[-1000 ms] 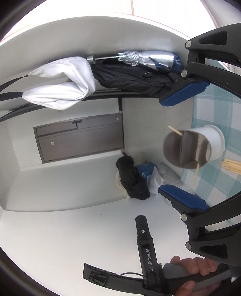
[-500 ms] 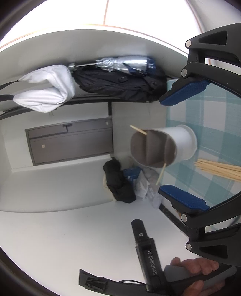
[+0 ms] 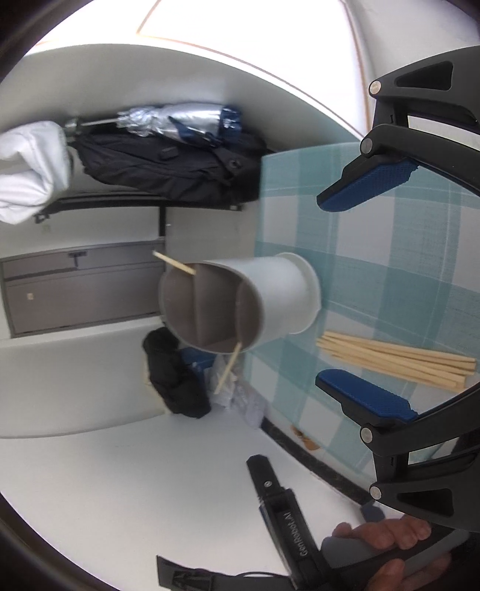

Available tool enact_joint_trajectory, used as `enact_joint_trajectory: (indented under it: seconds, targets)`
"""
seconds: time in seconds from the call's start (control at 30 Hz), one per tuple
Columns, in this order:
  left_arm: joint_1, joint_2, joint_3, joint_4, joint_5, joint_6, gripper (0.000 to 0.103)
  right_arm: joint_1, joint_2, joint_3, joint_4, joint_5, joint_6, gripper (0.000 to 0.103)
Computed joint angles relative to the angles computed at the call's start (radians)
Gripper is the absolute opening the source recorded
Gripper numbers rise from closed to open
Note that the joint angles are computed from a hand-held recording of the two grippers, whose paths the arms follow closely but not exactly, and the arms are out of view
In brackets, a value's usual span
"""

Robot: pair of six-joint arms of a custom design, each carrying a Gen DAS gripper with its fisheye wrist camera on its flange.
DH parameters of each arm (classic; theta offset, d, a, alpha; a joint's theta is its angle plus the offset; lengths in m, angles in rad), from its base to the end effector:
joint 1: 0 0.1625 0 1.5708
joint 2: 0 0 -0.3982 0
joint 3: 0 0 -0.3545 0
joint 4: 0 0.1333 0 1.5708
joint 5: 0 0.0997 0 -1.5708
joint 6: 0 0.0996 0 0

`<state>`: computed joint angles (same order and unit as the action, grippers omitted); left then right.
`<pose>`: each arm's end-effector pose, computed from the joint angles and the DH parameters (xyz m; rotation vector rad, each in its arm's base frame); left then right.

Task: Organize utensils
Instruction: 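Move both open tools back down toward the chopstick bundle, then close the right gripper on another chopstick from the bundle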

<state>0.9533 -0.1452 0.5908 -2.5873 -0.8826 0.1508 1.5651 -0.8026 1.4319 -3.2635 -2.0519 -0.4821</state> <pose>-0.3257 -0.7982 0.0565 0.6806 2.3726 -0.9043 0.0833 -0.6894 0.2845 0.2108 -2.2150 1.1266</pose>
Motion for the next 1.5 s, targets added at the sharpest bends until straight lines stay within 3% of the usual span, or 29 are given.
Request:
enact_joint_trajectory:
  seconds: [0.13,0.2,0.27,0.47,0.63,0.73,0.83,1.1,1.3,1.43,1.5]
  targets:
    - [0.016,0.018,-0.051,0.057,0.019,-0.036,0.100,-0.010,0.041,-0.079,0.161,-0.035,0.008,0.086]
    - [0.023,0.028,-0.083,0.095,0.026,-0.062,0.100,-0.012,0.080,-0.140,0.255,-0.072,0.004,0.082]
    - [0.032,0.033,-0.113,0.142,0.022,-0.093,0.100,-0.011,0.113,-0.190,0.324,-0.092,0.002,0.070]
    - [0.046,0.052,-0.177,0.217,0.028,-0.128,0.100,-0.020,0.205,-0.329,0.518,-0.125,0.023,0.057]
    - [0.060,0.074,-0.243,0.285,0.017,-0.157,0.100,-0.021,0.234,-0.362,0.539,-0.141,0.063,0.048]
    - [0.065,0.085,-0.273,0.310,0.016,-0.166,0.100,-0.015,0.238,-0.365,0.549,-0.154,0.058,0.034]
    - [0.068,0.089,-0.293,0.337,0.009,-0.186,0.100,-0.002,0.250,-0.379,0.553,-0.194,0.024,0.032]
    - [0.072,0.096,-0.324,0.367,0.001,-0.212,0.100,0.006,0.306,-0.487,0.632,-0.214,0.009,0.029]
    - [0.080,0.127,-0.401,0.429,-0.004,-0.240,0.100,0.005,0.339,-0.580,0.754,-0.203,0.054,0.028]
    - [0.084,0.129,-0.414,0.450,-0.011,-0.256,0.100,-0.003,0.325,-0.571,0.774,-0.192,0.068,0.013]
    - [0.084,0.120,-0.400,0.446,-0.019,-0.262,0.100,-0.007,0.298,-0.535,0.779,-0.185,0.074,0.012]
